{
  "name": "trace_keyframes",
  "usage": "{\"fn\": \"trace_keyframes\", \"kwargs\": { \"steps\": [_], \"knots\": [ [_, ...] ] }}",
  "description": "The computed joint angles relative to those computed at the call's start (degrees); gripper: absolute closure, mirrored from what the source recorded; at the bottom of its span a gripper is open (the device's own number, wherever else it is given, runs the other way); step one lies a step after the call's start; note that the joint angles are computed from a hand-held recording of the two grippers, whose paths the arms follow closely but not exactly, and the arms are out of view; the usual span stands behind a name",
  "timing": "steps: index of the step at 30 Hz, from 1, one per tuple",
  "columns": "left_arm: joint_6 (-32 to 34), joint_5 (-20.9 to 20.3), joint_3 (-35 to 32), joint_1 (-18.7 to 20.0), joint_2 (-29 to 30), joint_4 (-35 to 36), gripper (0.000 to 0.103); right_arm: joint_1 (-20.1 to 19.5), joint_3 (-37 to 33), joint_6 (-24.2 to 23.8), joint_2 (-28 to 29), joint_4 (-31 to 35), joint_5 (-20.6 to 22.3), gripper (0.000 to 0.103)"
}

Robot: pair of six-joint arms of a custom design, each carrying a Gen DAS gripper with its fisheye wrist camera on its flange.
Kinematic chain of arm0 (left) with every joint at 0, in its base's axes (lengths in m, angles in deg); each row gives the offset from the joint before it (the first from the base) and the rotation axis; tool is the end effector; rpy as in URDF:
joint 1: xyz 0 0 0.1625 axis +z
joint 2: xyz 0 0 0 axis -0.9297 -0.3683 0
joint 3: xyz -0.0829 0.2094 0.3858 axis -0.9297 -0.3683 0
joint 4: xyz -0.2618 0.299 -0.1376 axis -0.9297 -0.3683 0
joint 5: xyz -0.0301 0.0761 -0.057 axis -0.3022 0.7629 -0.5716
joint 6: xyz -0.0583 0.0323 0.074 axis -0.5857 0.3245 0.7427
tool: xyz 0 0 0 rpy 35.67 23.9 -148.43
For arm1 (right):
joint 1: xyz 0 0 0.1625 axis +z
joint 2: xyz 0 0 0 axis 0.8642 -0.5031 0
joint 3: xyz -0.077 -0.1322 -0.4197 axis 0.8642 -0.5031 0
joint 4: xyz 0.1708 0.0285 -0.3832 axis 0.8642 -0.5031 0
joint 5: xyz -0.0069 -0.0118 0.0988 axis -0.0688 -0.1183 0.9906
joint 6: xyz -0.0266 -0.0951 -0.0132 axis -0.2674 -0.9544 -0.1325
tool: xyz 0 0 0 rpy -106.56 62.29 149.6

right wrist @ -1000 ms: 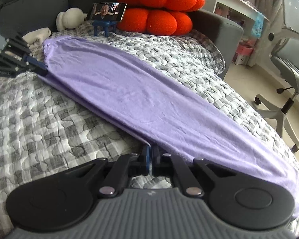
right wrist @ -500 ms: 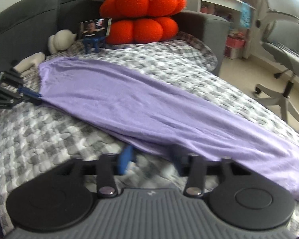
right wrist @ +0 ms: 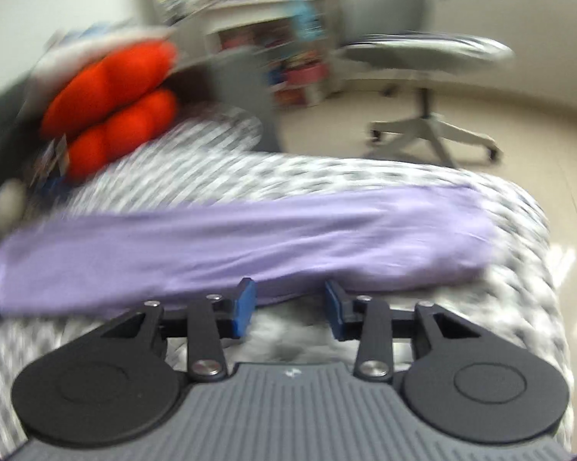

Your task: Fold clothes

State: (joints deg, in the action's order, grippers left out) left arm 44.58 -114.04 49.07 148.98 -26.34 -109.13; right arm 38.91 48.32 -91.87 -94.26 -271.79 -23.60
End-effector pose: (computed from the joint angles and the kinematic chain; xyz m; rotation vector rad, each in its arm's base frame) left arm 0.1231 -0.4703 0.3678 0.5192 2.0992 -0.7937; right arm 0.2288 -0.7189 -0.0113 0.8363 -2.5789 0.9237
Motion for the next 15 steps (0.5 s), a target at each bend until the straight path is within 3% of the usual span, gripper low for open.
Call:
{"fn": "trace_keyframes", "kwargs": {
  "steps": [8,9,11,15],
  "knots": [
    [0.95,-0.09,-0.01,0.11,0.05,-0.3,0.098,-0.3,-4.53,14.37,1.24,-4.51,-8.43,0.069],
    [1.04,-0.02,-0.01,0.08,0.05,-0.29,0.098,-0.18,-4.96,14.8,1.3,-4.59,-9.88,0.069],
    [1.22,0.06,-0.01,0.06,0.04,-0.2,0.098,0.17,-6.51,14.43,1.83,-3.89,-12.94,0.094],
    [1.14,0.04,-0.17,0.12,-0.08,0.33,0.097,1.76,-9.08,9.13,3.27,-4.72,-17.63,0.101]
  ]
}}
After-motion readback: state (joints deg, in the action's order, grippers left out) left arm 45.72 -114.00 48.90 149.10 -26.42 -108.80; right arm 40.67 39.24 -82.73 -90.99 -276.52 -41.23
